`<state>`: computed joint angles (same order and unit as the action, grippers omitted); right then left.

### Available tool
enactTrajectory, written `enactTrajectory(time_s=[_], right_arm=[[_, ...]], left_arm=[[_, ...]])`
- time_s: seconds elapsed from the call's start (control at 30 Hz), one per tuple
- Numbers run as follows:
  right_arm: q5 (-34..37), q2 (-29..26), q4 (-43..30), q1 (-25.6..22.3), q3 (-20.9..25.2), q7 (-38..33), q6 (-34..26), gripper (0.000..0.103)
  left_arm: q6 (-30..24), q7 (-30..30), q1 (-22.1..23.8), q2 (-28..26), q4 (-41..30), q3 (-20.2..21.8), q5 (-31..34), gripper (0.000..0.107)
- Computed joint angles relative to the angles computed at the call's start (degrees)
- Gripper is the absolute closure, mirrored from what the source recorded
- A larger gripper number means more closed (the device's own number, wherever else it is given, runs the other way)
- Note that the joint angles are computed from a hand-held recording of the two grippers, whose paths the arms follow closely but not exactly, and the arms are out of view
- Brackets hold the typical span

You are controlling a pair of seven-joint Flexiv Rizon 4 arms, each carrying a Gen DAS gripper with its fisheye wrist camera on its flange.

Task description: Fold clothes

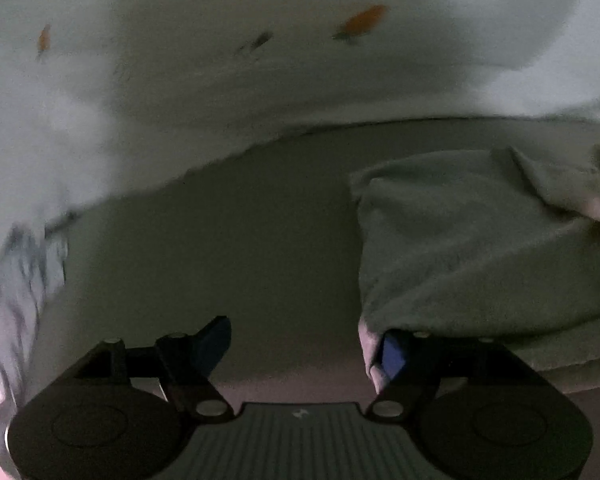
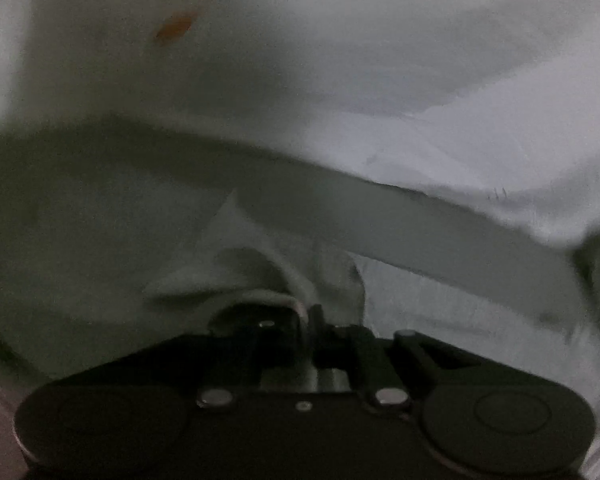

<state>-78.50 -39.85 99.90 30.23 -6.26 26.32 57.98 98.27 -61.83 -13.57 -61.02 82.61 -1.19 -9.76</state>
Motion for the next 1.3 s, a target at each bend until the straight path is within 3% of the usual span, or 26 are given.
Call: enactTrajectory(time_s=[0.07, 0.13, 0.2, 0.23, 0.33, 0.4, 0.5, 0.63, 0.7, 0.77, 0.8, 0.9, 1.0, 1.07, 1.1, 1.17, 1.23, 1.3], right_arm=[[-5.91, 3.0, 3.63, -1.83, -0.43, 14.08, 5.06, 0.099], [-6.73, 5.07, 6.04, -3.46, 0.45, 20.56, 7.57, 0.097], [-0.75, 4.36, 6.15, -3.79, 3.85, 12.1, 1.92, 0.088], [4.1, 3.69, 5.4, -2.27, 4.12, 5.17, -1.15, 0.076], [9.57, 1.49, 2.33, 0.92, 4.49, -8.45, -7.95, 0.063], [7.49, 0.53, 0.89, 2.42, 3.39, -14.25, -7.72, 0.048], [2.08, -1.45, -1.18, 3.08, 1.64, -20.58, -4.02, 0.044], [3.25, -4.93, -5.1, 2.36, 1.64, -31.24, 1.06, 0.043], [8.05, -6.64, -7.1, 1.48, 2.29, -35.97, 2.9, 0.05], [14.56, -7.62, -8.71, 1.47, 3.3, -41.33, 0.04, 0.091], [16.17, -7.7, -8.75, 1.56, 2.97, -42.03, -0.21, 0.1], [13.41, -5.16, -5.46, 2.88, -3.28, -31.22, 5.13, 0.1], [10.27, -3.68, -4.57, 3.25, -7.98, -19.52, 3.78, 0.099], [9.27, -3.86, -5.12, 2.31, -9.08, -13.05, 1.27, 0.085], [9.84, -4.06, -5.58, 1.41, -8.65, -11.32, 0.41, 0.068], [9.84, -3.62, -5.42, 0.81, -7.8, -9.16, -1.76, 0.063], [9.44, -2.75, -4.52, 0.53, -6.8, -6.9, -3.41, 0.05], [9.17, -1.86, -2.46, -0.88, -4.81, -3.03, -0.31, 0.045]], left_arm=[[-2.24, -0.7, 0.93, 0.96, 1.21, -0.53, -0.78, 0.031], [-2.97, -0.19, 1.12, 1.24, 1.99, -0.51, 0.03, 0.03], [-3.09, 0.09, 0.82, 1.2, 2.25, -0.1, 0.58, 0.03], [-3.55, 0.22, 0.86, 1.2, 2.02, -0.13, 0.64, 0.03], [-5.09, 0.85, 1.83, 1.21, 1.42, -1.24, 0.84, 0.03], [-6.24, 1.58, 3.46, 1.22, 1.22, -3.21, 0.86, 0.029], [-7.97, 1.93, 4.35, 1.01, 0.8, -4.2, 0.46, 0.029], [-9.32, 1.28, 4.26, 1.1, 0.51, -4.09, -0.18, 0.027], [-9.33, 1.2, 4.43, 1.16, 0.69, -4.35, -0.17, 0.026], [-9.37, 1.36, 4.72, 1.1, 0.68, -4.68, -0.11, 0.026], [-9.42, 1.45, 4.82, 1.03, 0.6, -4.77, -0.09, 0.026], [-9.62, 1.55, 5.08, 0.86, 0.39, -5.01, -0.18, 0.025], [-9.96, 1.44, 5.32, 0.73, 0.16, -5.16, -0.46, 0.023], [-10.35, 1.17, 5.39, 0.81, 0.16, -5.2, -0.74, 0.022], [-10.65, 1.07, 5.4, 0.91, 0.18, -5.19, -0.83, 0.022], [-10.9, 1.4, 5.8, 1.05, 0.34, -5.61, -0.73, 0.022], [-10.93, 1.43, 5.98, 1.13, 0.56, -5.69, -0.78, 0.02], [-11.42, 1.87, 6.58, 1.3, 0.65, -6.43, -0.86, 0.02]])
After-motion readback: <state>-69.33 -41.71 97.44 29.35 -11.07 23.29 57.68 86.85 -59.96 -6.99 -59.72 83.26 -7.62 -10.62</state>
